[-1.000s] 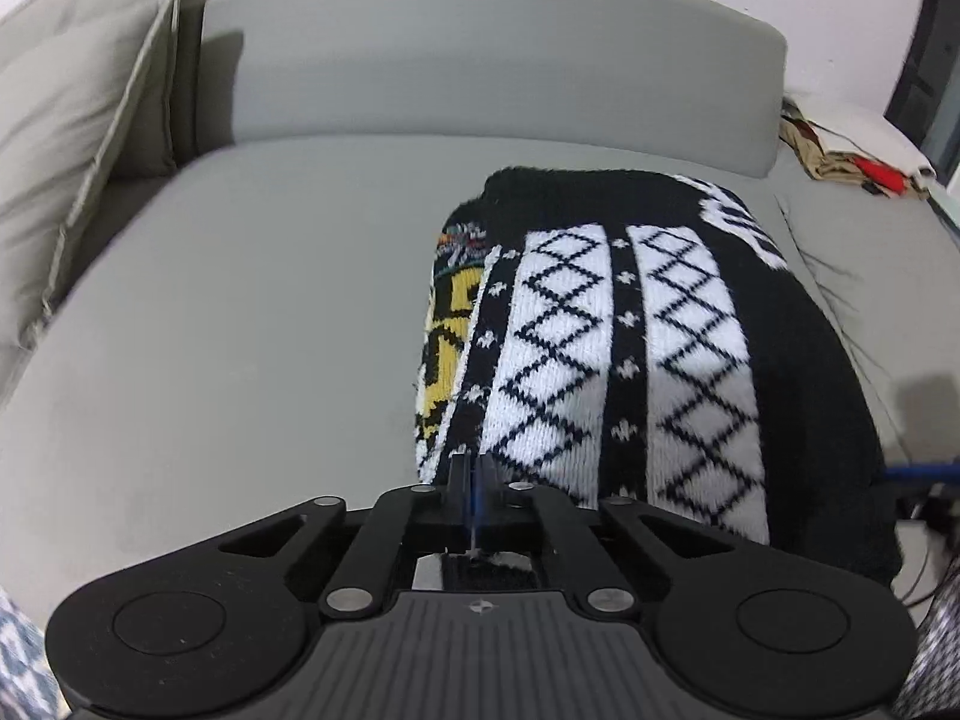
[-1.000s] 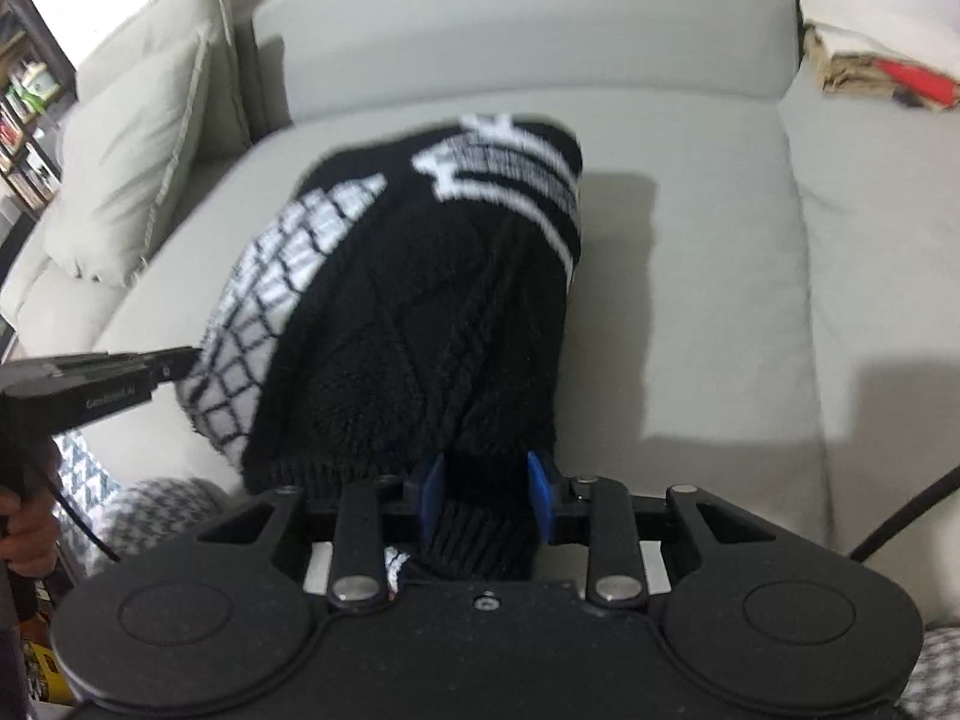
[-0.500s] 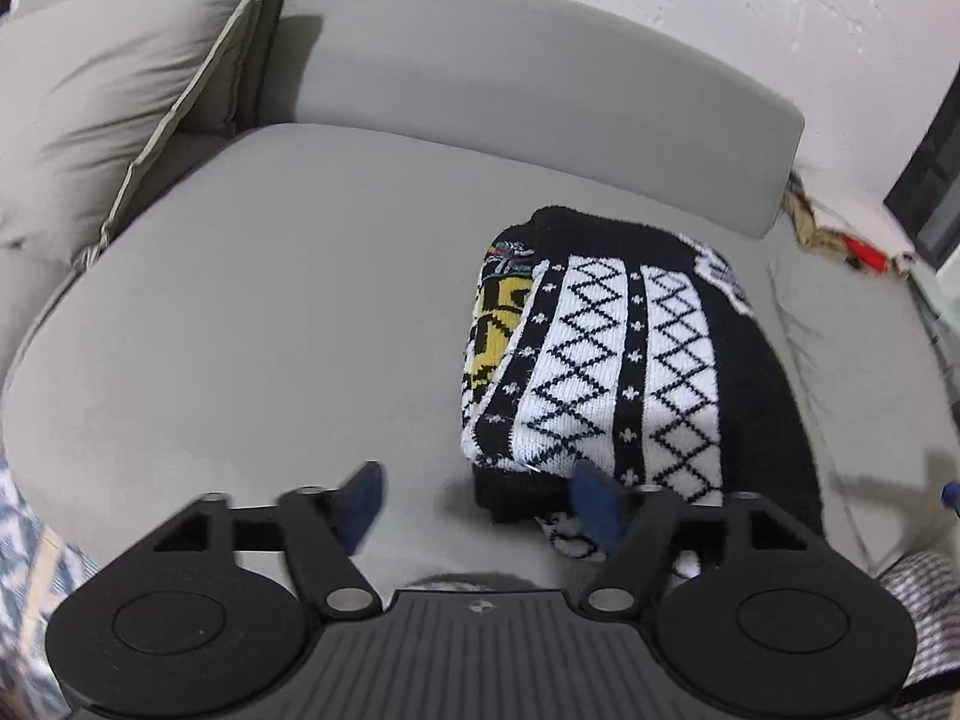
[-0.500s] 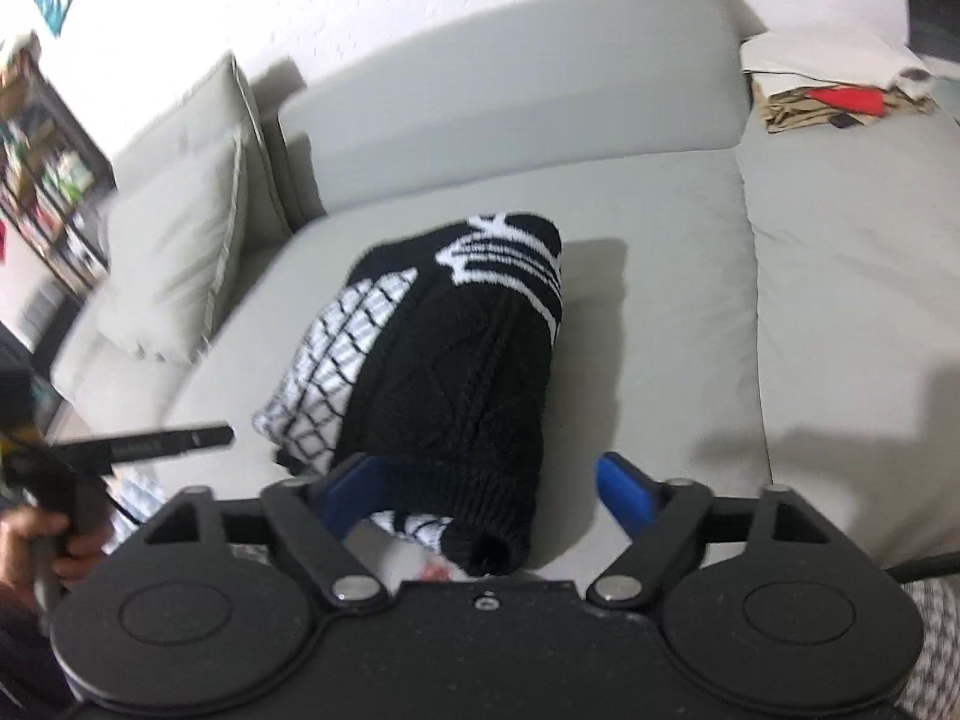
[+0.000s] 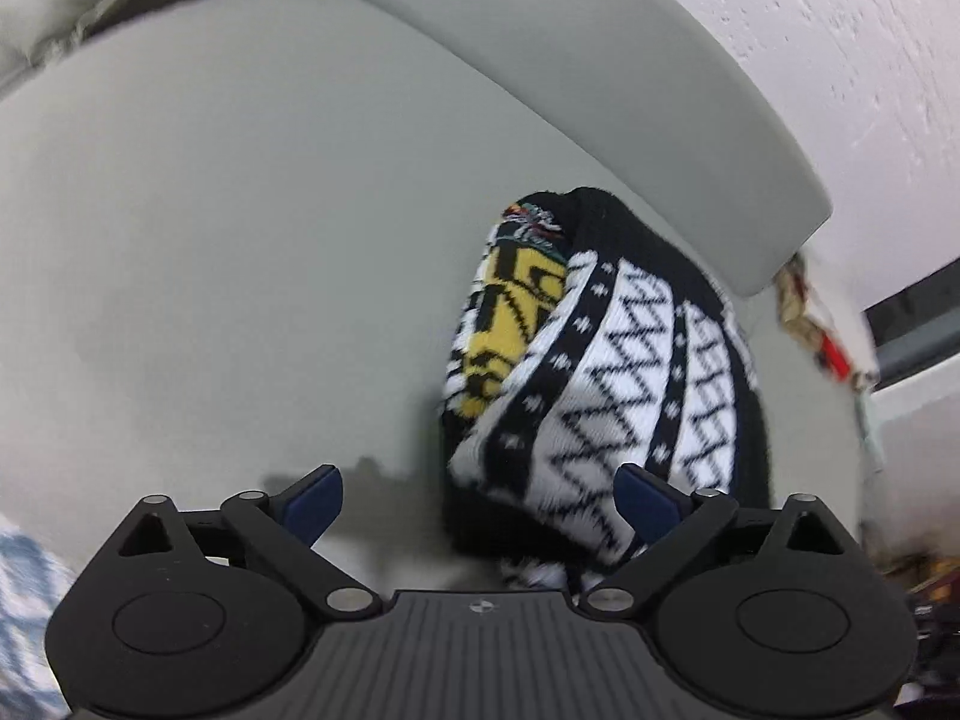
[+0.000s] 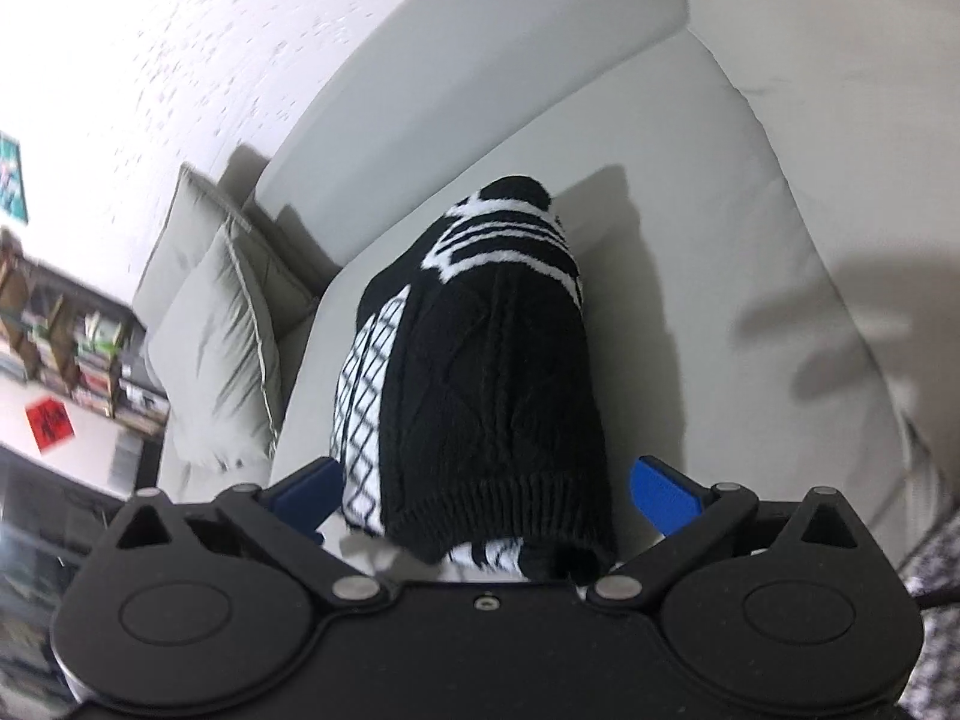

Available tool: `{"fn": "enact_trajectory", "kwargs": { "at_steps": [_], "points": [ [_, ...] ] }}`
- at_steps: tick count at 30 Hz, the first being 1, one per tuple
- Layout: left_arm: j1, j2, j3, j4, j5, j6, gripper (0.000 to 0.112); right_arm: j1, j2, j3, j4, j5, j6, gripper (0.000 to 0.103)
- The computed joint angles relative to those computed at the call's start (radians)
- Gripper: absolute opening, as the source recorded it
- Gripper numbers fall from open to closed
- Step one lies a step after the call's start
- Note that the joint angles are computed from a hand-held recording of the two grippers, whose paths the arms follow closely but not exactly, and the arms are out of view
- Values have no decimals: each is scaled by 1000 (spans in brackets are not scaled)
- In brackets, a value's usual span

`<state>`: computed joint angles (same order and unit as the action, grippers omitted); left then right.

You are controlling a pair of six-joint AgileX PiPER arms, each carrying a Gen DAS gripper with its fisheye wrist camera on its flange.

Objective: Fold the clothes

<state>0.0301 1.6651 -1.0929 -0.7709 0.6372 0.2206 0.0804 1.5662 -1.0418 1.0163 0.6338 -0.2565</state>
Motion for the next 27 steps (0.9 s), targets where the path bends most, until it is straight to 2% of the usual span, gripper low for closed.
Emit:
{"fn": "enact_trajectory", "kwargs": {
  "at_steps": [4,8,12,16,22,27],
  "points": [
    [14,71,-63,-58,42,61,100,-5,75,-29,59,-13,-11,103],
    [64,169,-118,-184,136,196,100,-10,157,-79,87,5,-31,103],
    [105,257,-127,-355,197,335,100,-38,255,-132,180,43,-119,103],
    [114,315,-137,-463,240,441,100,-78,366,-180,296,100,-217,103],
    [103,404,-236,-471,296,438,103,-101,515,-243,457,183,-335,103],
    [96,465,-317,-464,322,399,102,-77,587,-329,489,211,-326,103]
  ]
}}
